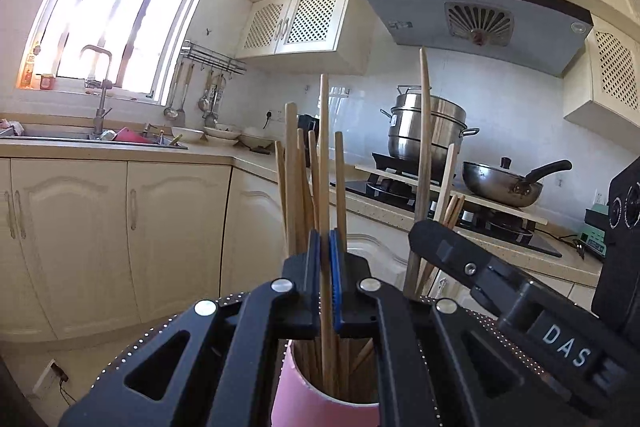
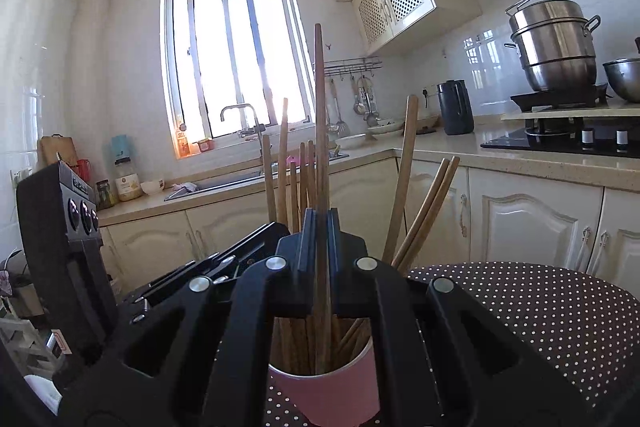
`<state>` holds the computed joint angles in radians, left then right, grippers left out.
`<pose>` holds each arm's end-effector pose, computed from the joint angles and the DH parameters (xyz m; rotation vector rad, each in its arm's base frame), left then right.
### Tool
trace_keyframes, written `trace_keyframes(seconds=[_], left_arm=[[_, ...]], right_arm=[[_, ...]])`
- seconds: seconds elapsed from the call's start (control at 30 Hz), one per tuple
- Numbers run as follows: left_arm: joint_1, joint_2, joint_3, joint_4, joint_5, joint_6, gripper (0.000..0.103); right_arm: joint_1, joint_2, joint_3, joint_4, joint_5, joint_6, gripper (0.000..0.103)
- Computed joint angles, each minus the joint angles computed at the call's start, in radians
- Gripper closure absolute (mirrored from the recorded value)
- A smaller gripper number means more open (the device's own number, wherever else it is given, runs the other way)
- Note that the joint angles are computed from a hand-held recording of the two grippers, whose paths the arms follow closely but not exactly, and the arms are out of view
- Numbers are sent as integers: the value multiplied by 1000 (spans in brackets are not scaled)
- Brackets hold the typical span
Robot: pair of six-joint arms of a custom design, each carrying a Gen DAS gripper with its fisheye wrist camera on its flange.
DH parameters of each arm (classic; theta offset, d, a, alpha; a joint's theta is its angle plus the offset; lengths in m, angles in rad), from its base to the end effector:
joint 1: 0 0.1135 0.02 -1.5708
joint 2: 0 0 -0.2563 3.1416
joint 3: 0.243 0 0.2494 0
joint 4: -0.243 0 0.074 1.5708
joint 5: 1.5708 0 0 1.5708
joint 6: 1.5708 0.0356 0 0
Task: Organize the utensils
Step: 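Lower both chopsticks into the pink cup and open both tools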
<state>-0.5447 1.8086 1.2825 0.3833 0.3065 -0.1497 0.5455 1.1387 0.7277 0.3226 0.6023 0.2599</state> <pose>0.3594 -0.2303 0.2776 0.5742 1.6735 -0.7718 0.2340 0.1184 0.2954 0.2201 1.6301 0.1154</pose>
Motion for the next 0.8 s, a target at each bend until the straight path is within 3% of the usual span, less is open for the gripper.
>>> trace_keyframes(seconds=[0.5, 0.8], left_arm=[[-1, -45, -69, -44, 3, 31, 98], [32, -53, -58, -106, 54, 4, 97]], right_arm=[[69, 38, -33, -55, 59, 46, 97], [85, 20, -50, -66, 80, 82, 97]])
